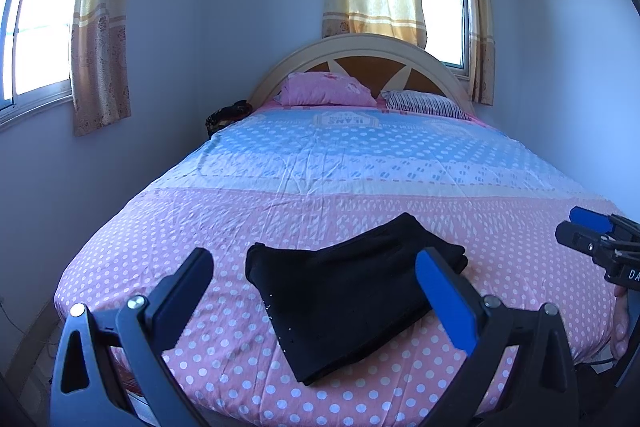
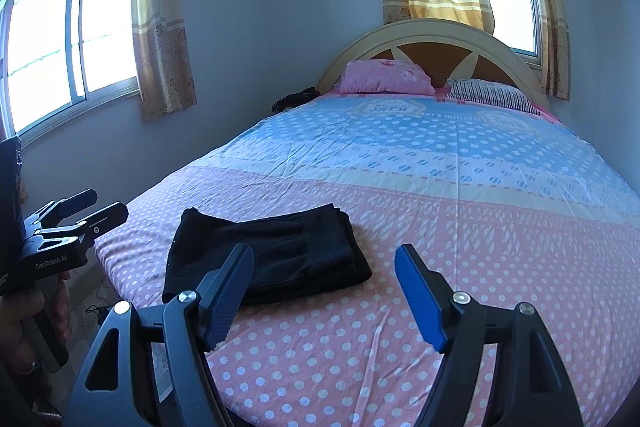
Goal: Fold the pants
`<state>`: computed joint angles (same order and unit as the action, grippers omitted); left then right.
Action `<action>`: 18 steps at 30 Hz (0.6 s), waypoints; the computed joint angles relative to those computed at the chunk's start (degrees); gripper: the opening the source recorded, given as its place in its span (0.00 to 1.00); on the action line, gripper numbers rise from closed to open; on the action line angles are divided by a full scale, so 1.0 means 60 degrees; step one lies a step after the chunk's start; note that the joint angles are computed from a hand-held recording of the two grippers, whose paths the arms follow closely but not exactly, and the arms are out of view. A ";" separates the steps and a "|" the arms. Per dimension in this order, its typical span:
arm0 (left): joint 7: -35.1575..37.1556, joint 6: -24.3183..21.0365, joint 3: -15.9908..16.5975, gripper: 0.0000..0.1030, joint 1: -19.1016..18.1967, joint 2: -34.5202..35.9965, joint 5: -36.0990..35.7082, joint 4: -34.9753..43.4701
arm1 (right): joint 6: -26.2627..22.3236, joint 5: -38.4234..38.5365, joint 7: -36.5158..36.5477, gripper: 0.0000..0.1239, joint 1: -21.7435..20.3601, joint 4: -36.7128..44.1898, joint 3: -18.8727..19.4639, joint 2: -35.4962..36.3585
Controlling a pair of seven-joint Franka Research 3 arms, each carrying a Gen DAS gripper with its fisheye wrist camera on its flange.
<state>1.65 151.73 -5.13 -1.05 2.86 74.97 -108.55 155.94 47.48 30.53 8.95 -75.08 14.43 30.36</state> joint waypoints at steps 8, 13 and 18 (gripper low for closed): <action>0.0022 -0.0005 0.0009 1.00 -0.0007 0.0019 -0.0035 0.0008 | -0.0020 -0.0021 0.0030 0.60 -0.0008 -0.0071 -0.0003 0.0000; 0.0067 0.0014 0.0015 1.00 -0.0011 0.0035 -0.0028 0.0011 | -0.0022 0.0004 0.0016 0.60 -0.0012 -0.0085 0.0005 0.0015; 0.0113 0.0029 0.0026 1.00 -0.0016 0.0060 -0.0063 0.0025 | -0.0021 0.0041 -0.0037 0.60 -0.0033 -0.0095 0.0024 0.0024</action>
<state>2.33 151.90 -4.98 -1.15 3.22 74.59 -108.40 155.82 47.73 30.31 8.75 -75.65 14.57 30.51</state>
